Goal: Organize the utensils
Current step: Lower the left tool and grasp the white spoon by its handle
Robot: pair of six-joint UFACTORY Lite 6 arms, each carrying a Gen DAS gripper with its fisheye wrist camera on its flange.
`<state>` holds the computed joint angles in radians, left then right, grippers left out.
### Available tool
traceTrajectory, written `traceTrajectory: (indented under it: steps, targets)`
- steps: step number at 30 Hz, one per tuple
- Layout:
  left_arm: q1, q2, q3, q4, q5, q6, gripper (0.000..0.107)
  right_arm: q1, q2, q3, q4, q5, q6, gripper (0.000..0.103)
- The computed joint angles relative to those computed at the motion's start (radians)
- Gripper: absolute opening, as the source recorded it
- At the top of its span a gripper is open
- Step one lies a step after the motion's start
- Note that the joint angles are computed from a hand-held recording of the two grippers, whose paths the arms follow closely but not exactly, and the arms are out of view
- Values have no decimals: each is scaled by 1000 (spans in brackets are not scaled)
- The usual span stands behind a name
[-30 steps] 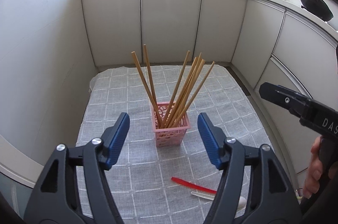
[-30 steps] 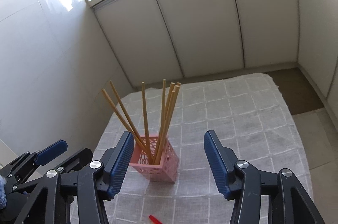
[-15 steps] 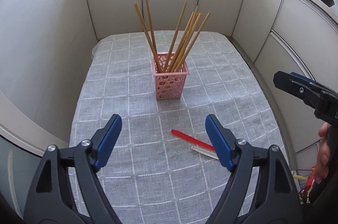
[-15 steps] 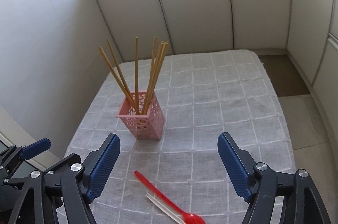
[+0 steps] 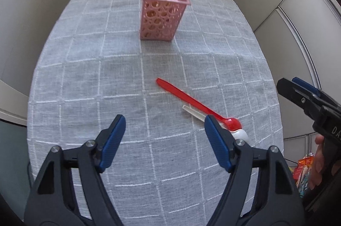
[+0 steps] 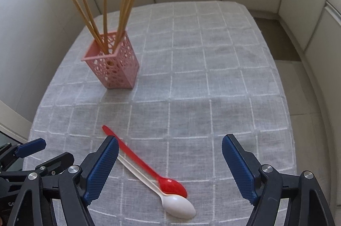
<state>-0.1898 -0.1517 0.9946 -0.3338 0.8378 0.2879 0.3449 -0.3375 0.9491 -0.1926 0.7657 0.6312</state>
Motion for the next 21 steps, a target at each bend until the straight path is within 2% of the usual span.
traceTrajectory:
  steps: [2,4,6,17,21]
  targets:
    - [-23,38,-9,-22,-9,-22,58,-23,9,-17,28,-2,-30,84]
    - [-54,77,-14,-33,-25,-54,39,-48,12,-33,50,-4,-56,84]
    - [-85,114,-16,-56,-42,-76,31,-69,13,-43,68,-6,-87,84]
    - [-197,227,18,-56,-130,-235,25,-166,-38,-120,102,4,-202,84]
    - [-238,248,23,6,-171,-307,19,-201,-57,-143,119,4,-240,84]
